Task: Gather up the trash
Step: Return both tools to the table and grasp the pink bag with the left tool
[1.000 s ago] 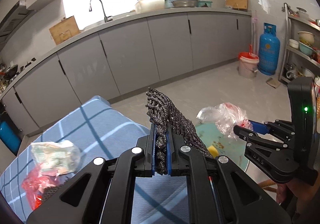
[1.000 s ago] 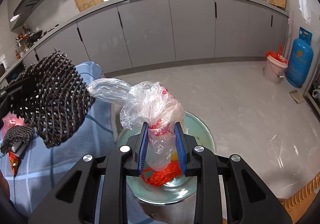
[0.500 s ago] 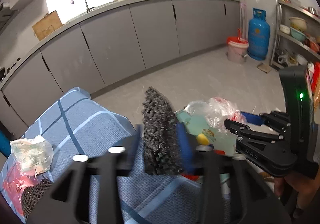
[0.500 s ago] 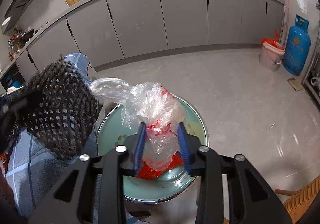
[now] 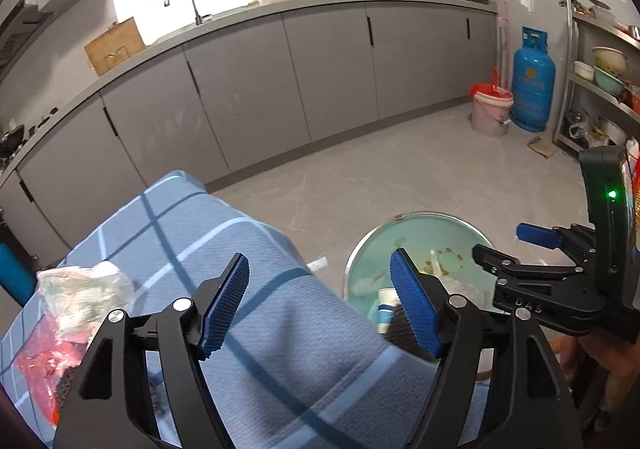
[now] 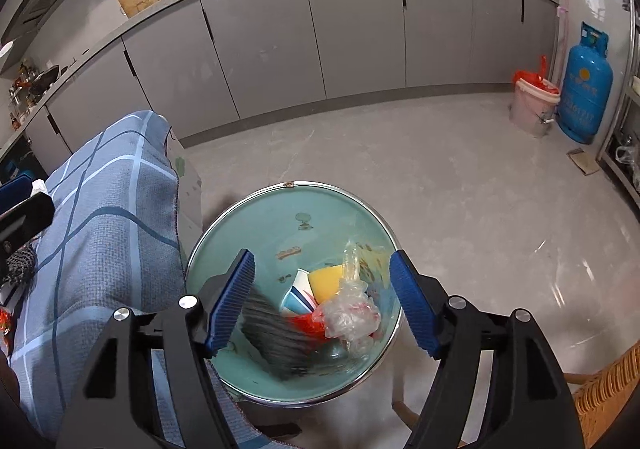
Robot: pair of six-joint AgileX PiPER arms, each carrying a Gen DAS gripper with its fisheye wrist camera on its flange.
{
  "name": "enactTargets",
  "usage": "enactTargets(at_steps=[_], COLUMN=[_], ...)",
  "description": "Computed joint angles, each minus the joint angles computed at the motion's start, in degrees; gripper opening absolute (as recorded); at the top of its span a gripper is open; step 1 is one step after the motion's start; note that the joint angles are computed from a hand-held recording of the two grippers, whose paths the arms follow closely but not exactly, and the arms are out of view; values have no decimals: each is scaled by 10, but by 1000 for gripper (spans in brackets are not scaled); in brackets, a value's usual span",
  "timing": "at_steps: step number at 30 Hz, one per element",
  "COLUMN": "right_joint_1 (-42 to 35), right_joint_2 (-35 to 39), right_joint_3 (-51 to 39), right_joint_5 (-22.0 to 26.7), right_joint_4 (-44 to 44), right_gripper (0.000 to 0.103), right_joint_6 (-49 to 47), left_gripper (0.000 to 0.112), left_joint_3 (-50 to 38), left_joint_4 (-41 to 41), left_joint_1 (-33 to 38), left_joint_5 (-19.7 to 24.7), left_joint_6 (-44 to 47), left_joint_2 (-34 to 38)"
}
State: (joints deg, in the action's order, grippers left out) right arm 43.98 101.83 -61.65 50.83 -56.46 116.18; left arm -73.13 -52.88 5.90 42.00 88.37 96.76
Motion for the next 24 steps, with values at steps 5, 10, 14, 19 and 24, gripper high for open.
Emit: enactTargets(at_steps=[5,10,14,19,24], right_joint_1=[10,22,34,50,59], right_joint_2=[6,23,40,76,115], right_joint_3=[-21,-58,-102,-178,-257], right_joint_5=[7,12,20,30,38], right_joint_4=[5,11,17,30,48], right_gripper=[72,74,75,78,78], right_joint_6=[-14,-38,-68,-119,-176], left_gripper=[79,79,79,82,82], left_joint_3=[-3,-10,-17,-43,-101], left_joint_4=[-9,-21,-35,-43,-45], left_joint_1=[29,63,101,159,232], left_joint_5=[-1,14,29,43,44], left_joint_6=[12,23,38,40,23], left_joint_2=[-13,-23,-31,-24,7])
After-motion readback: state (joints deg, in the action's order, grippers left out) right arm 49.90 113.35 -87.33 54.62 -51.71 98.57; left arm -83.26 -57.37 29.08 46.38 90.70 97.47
